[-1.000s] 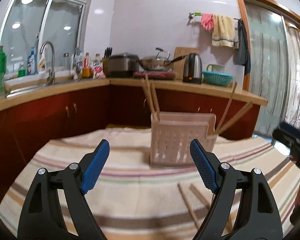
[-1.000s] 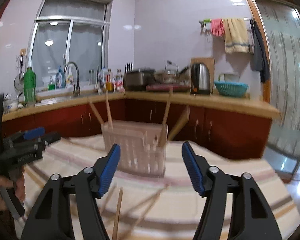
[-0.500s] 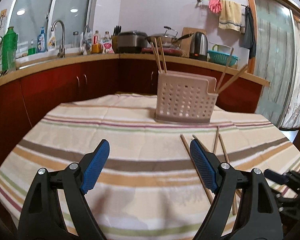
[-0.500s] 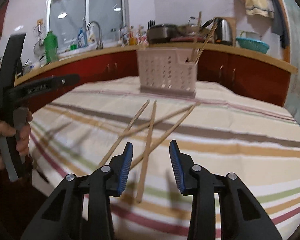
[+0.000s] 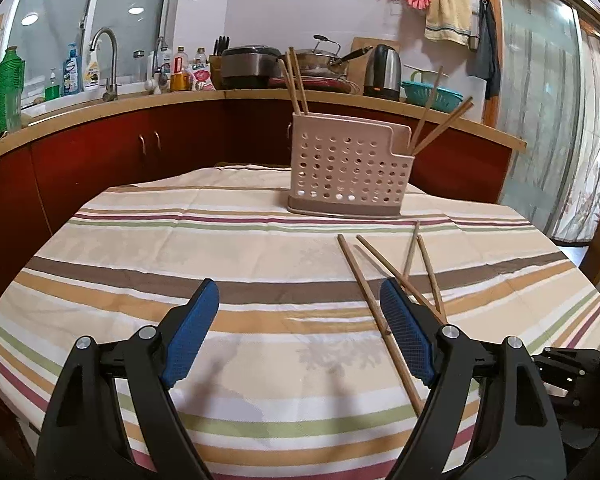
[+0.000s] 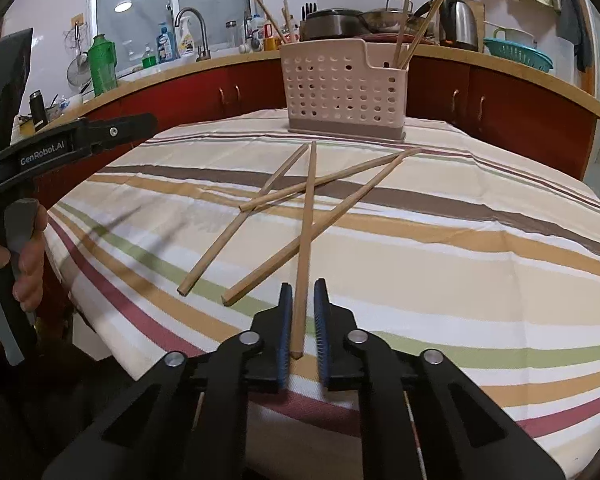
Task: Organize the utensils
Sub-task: 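Close the right tool on a chopstick while the left tool grasps another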
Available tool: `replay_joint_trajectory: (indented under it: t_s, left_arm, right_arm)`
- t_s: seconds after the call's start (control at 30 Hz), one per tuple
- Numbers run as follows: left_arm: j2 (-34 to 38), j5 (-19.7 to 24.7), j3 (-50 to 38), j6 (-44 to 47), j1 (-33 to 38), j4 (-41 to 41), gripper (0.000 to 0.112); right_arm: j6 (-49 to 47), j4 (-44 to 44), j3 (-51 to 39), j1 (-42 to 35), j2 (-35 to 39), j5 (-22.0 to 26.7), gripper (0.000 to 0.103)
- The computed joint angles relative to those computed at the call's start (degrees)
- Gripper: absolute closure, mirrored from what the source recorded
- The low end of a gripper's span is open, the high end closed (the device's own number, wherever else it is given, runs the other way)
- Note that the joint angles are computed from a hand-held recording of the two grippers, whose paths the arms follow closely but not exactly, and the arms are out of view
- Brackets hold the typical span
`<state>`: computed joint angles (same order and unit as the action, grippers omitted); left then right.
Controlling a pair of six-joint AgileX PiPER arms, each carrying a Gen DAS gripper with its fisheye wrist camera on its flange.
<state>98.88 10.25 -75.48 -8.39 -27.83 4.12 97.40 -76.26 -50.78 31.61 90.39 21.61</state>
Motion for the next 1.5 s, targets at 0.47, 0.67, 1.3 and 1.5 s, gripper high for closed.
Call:
replay_joint_trajectory:
  t_s: [0.47, 0.67, 1.3, 1.5]
  left_arm:
    - [1.3, 1.7, 0.0, 3.8, -4.0, -4.0, 0.032]
    - [3.4, 4.3, -1.5, 5.4, -5.9, -6.5, 0.033]
    - [7.2, 9.9, -2.9, -7.4, -5.8, 8.6, 0.054]
    - [5.9, 8.9, -1.2, 0.4, -5.6, 1.8, 0.058]
  right_arm:
    - [8.7, -6.4, 5.2, 1.3, -6.3, 5.5, 0.096]
    - [12.0, -8.5, 8.4, 0.9, -9.5, 7.6, 0.096]
    - [17.4, -10.8, 12.7, -1.6, -13.2, 10.5, 0.096]
    - [16.6, -9.4, 12.9, -1.6, -13.6, 11.2, 0.096]
